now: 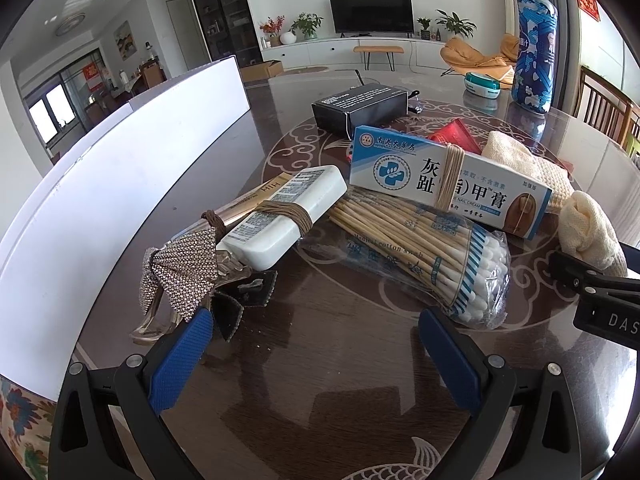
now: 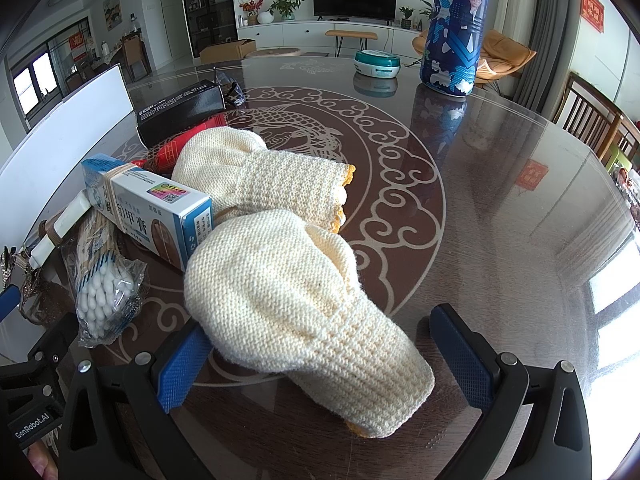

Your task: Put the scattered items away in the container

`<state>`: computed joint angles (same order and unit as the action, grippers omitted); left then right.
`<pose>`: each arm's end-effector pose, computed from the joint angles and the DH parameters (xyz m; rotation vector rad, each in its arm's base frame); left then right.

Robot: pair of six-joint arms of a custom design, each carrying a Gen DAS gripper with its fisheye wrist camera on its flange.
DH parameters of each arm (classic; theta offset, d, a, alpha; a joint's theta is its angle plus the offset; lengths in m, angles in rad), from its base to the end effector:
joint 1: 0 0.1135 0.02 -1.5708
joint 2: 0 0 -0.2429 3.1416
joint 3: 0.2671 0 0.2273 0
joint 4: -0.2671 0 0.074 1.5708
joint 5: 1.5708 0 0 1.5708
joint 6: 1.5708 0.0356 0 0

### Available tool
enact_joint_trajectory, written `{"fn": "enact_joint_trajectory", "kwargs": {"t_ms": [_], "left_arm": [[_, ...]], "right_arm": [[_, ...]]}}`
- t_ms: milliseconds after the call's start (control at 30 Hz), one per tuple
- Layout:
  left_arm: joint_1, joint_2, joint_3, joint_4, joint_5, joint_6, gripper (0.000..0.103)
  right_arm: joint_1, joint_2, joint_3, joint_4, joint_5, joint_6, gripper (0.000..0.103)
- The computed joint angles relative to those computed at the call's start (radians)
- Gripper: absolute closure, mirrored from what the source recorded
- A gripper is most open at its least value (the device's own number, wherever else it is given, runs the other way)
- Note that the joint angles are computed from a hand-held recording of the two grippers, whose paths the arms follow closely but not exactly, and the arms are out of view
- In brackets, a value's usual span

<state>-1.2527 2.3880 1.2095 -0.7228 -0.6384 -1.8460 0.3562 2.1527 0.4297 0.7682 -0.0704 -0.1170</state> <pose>0.1149 -0.2813 0.0030 -0.5939 2.4102 0.4308 0.2267 0.0870 0.0012 -0.6211 2.4548 0.1846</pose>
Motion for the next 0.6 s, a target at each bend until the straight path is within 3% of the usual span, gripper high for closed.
{"fn": "enact_joint_trajectory", "kwargs": {"t_ms": [600], "left_arm": [[-0.002, 0.0, 0.0, 0.004, 0.001, 0.002, 0.0]], "right_arm": [[0.0, 0.0, 0.0, 0.0, 0.0, 0.0, 0.0]]}}
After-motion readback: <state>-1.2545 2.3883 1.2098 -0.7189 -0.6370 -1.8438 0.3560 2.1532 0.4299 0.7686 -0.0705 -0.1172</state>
